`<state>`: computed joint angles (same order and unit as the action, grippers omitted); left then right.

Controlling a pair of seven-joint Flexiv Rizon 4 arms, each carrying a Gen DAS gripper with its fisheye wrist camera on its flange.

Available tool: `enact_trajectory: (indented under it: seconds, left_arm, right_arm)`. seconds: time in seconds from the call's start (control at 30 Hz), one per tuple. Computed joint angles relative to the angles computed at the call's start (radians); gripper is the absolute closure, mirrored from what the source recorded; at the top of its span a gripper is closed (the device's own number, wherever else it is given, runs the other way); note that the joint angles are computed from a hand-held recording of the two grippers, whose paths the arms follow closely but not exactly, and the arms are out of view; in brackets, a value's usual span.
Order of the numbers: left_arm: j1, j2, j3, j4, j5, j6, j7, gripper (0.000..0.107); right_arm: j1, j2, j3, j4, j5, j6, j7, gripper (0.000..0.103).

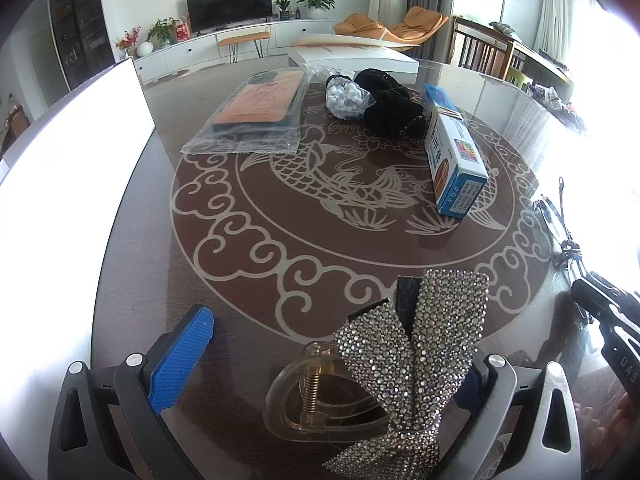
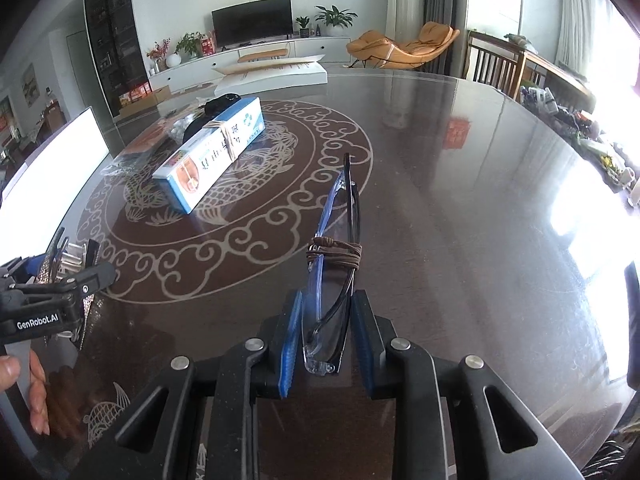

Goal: Organize objects

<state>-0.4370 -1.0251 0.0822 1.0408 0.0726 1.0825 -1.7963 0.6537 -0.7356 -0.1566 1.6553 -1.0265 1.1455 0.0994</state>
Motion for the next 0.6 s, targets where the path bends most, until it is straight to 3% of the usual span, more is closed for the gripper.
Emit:
enact_trajectory:
  seconds: [0.13, 0.6]
  left_arm:
    - [0.0, 0.0, 0.0, 0.001, 0.001, 0.001, 0.0, 0.004]
    - [0.001, 0.001, -0.001, 0.003, 0.001, 0.003, 0.0, 0.004]
  right_arm:
    - [-0.002, -0.02, 0.019, -0.04, 0.041, -0.046, -0.068, 0.03]
    - [0.0, -0.031, 0.031, -0.06, 0.13, -0.069, -0.135, 0.013]
